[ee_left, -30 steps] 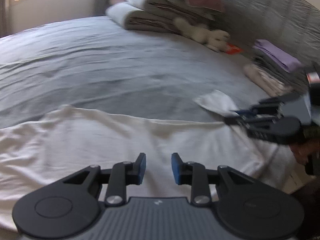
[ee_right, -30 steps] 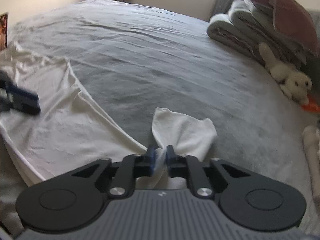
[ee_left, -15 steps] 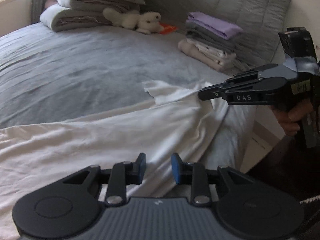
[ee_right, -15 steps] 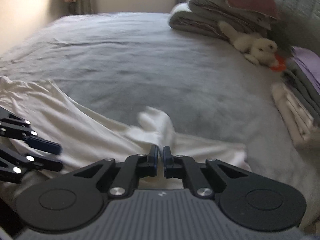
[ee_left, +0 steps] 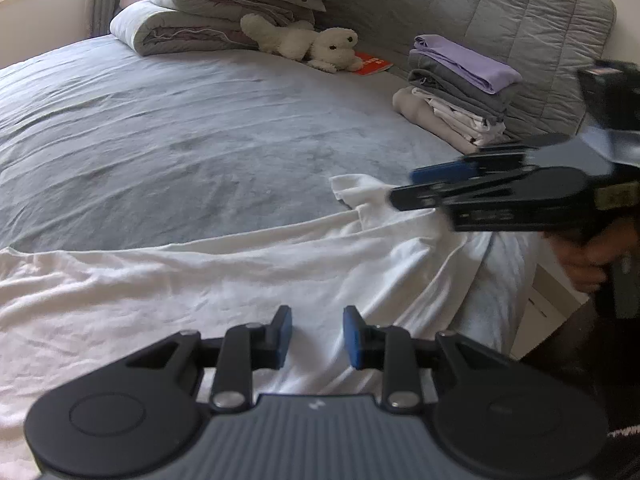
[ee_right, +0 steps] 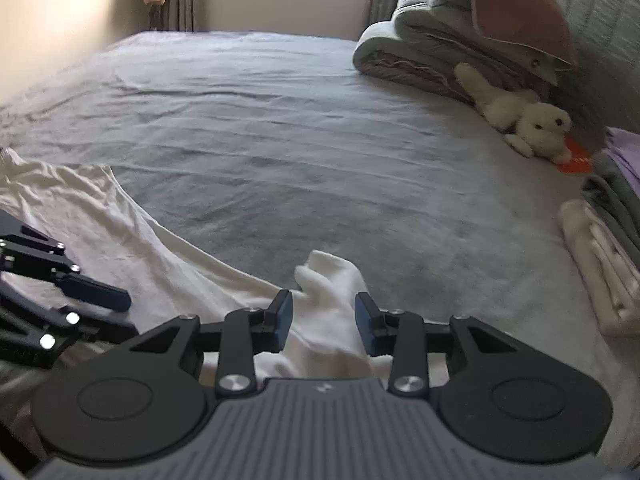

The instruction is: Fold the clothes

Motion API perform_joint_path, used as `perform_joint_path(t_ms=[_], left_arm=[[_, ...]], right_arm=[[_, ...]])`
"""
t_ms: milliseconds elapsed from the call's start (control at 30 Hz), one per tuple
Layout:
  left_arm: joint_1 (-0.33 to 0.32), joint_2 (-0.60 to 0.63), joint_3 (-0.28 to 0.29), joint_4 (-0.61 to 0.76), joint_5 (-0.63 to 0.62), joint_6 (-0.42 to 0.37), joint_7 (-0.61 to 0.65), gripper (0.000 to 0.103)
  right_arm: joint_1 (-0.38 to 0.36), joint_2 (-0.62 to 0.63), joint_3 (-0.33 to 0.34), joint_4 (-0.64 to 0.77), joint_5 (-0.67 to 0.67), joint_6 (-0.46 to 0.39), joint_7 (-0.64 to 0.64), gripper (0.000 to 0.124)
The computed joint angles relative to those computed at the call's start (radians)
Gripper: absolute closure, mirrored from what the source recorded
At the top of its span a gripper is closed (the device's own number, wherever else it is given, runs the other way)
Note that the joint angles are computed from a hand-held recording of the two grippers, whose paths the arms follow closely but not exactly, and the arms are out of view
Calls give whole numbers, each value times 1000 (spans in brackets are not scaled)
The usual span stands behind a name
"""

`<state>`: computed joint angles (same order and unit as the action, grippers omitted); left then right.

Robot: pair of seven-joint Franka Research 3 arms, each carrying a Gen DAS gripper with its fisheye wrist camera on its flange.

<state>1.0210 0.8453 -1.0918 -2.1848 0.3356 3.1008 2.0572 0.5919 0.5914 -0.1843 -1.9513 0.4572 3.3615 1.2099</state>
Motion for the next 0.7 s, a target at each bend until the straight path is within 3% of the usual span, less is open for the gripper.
perform_joint_path(t_ms=[133,167,200,233,300,533,700], left_arm=[[-5,-2,2,2,2,0,2,74],[-7,-2,3,2,2,0,2,74],[-9,-4,5,3,1,0,1,74],[-12,-5,7,5,0,0,0,74],[-14,-5,9,7,-3,-1,-2,74],[-20,0,9,14,-8,-11,5,74],[-10,17,-8,12,-12,-33,39,74]], right_arm=[[51,64,-67,72,-9,-53,14,86],[71,78,-94,82,-12,-62,23,91],[74,82,-102,80,-14,-56,35,111],[77,85,-109,78,-14,-49,46,119],[81,89,-120,72,-9,-35,62,119],[-74,-57,32,-95,47,144,61,119],[-89,-131,41,-194,159,156,-3,119]])
